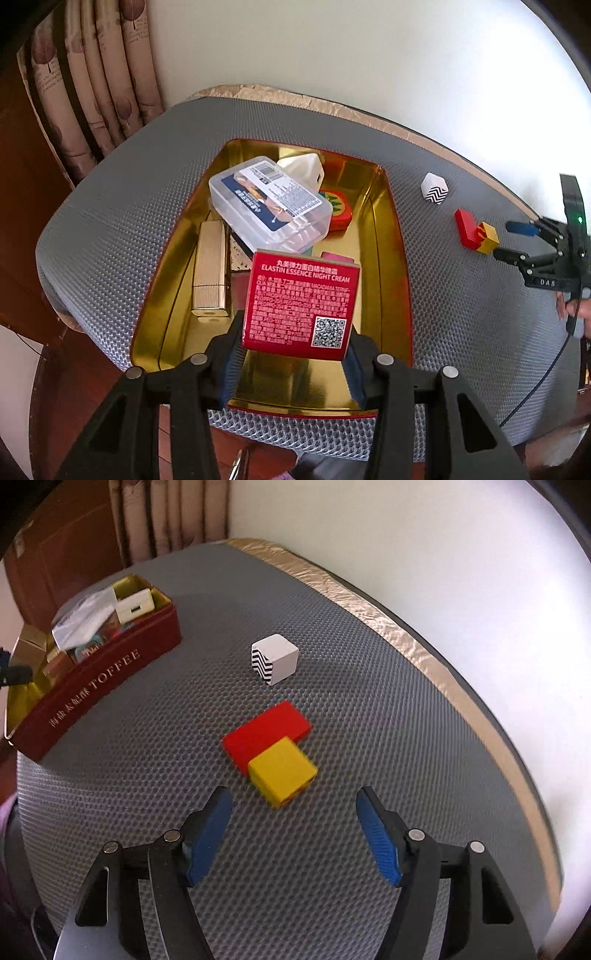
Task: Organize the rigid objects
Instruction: 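Lower the red box into the tin and open the left gripper while the right gripper grasps the yellow block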
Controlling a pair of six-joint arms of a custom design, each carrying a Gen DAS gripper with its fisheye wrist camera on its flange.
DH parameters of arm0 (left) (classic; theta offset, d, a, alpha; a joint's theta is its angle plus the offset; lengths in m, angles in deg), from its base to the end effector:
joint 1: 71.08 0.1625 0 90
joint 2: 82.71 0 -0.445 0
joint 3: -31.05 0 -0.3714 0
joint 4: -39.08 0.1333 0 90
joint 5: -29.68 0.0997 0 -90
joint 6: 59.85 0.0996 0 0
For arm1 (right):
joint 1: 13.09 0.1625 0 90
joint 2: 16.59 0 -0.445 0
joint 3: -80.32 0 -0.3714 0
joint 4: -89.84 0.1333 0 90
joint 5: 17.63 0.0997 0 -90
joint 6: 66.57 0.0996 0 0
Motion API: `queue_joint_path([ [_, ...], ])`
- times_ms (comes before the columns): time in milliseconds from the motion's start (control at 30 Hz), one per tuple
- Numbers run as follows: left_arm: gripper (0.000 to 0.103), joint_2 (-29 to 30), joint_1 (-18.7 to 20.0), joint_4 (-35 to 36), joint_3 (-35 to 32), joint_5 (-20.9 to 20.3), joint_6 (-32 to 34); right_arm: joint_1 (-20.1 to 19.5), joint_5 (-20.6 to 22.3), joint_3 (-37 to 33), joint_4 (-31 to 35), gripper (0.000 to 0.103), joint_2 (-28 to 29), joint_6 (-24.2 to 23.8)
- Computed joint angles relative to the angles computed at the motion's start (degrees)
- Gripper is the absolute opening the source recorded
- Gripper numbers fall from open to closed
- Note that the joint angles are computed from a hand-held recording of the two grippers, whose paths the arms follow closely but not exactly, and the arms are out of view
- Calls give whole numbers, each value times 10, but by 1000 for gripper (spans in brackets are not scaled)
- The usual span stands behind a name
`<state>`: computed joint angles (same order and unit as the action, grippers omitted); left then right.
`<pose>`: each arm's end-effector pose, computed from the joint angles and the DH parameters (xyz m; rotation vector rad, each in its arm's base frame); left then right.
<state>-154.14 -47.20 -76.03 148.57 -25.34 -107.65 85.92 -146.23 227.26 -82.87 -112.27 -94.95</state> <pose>-0.3464 -0.3616 0.2049 0.5379 2.4265 -0.4049 0.1195 -0.2990 0.3012 0.5328 -2.2961 0.5129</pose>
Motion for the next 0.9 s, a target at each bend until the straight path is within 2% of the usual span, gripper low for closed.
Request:
queue_joint_path([
  [267,47,8,11,-7,2,-11,12,2,-16,-60,84,65,49,-43],
  [300,47,9,12,-7,2,-12,13,1,-19,-68,94,62,58,-46],
  [433,47,10,20,-10,2,-19,14,-10,-9,-93,180,39,62,-23],
  [533,47,10,22,-9,2,-19,12,-12,3,-96,198,32,54,-8],
  [700,47,6,24,-10,3,-18,9,-3,28,-49,138,27,6,31],
  [767,47,1,23,-12,5,-18,6,-5,58,0,78,27,-34,63],
  [900,47,-2,21,-5,2,-24,0,3,75,81,-12,27,-82,128],
])
